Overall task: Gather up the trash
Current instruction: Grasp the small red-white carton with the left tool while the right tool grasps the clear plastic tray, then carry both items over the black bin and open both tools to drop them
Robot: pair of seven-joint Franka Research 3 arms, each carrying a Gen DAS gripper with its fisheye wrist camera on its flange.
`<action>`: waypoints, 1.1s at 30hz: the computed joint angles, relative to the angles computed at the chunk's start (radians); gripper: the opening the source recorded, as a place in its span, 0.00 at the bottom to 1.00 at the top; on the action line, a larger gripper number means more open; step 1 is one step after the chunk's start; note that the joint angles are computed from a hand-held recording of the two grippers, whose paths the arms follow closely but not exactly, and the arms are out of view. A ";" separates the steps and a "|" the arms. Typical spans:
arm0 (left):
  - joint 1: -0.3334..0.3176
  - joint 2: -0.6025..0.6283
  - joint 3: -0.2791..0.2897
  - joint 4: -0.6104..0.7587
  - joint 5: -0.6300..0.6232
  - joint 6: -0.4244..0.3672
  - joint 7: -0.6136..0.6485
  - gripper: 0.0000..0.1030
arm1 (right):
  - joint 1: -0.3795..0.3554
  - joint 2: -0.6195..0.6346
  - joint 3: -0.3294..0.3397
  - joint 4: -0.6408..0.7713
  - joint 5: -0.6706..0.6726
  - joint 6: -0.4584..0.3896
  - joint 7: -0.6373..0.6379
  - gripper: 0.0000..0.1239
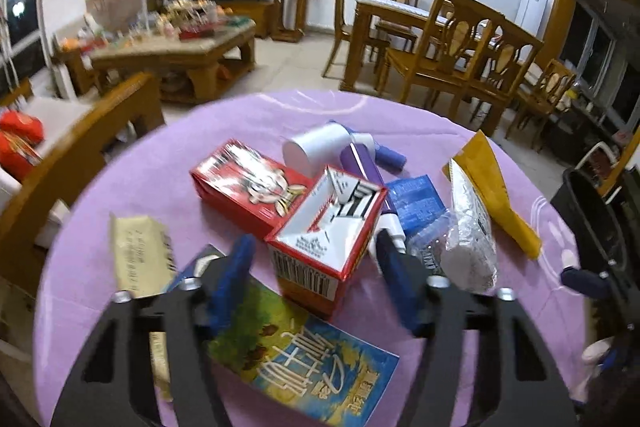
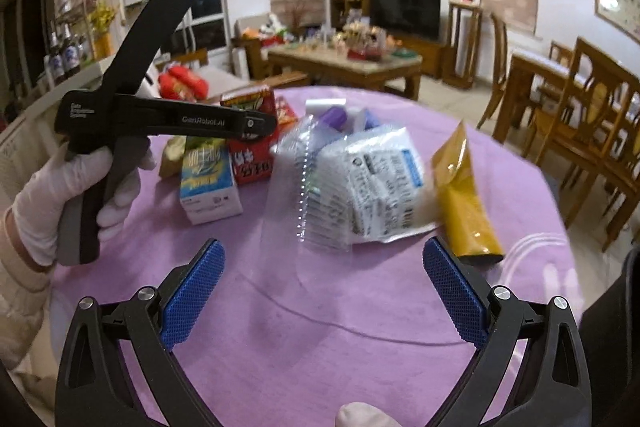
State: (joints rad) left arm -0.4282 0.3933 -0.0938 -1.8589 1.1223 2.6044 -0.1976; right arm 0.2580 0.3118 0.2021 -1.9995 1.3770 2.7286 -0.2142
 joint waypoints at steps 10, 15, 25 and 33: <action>-0.011 -0.093 0.029 -0.106 0.285 0.076 -0.365 0.31 | 0.022 0.069 -0.025 0.101 -0.289 -0.122 0.424 0.63; 0.006 -0.183 -0.024 -0.176 0.428 0.008 -0.510 0.31 | -0.002 0.140 -0.018 0.199 -0.431 -0.249 0.651 0.51; 0.055 -0.219 -0.111 -0.190 0.447 -0.029 -0.479 0.31 | -0.087 0.119 0.016 0.199 -0.382 -0.406 0.591 0.32; 0.024 -0.127 -0.115 -0.051 0.441 0.006 -0.389 0.31 | -0.189 0.024 -0.063 0.155 -0.273 -0.569 0.468 0.32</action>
State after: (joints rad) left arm -0.4038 0.2661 -0.2089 -1.9098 1.5636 2.6108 -0.5866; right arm 0.0692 0.3355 0.1395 -1.8446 1.1043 2.1600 0.2536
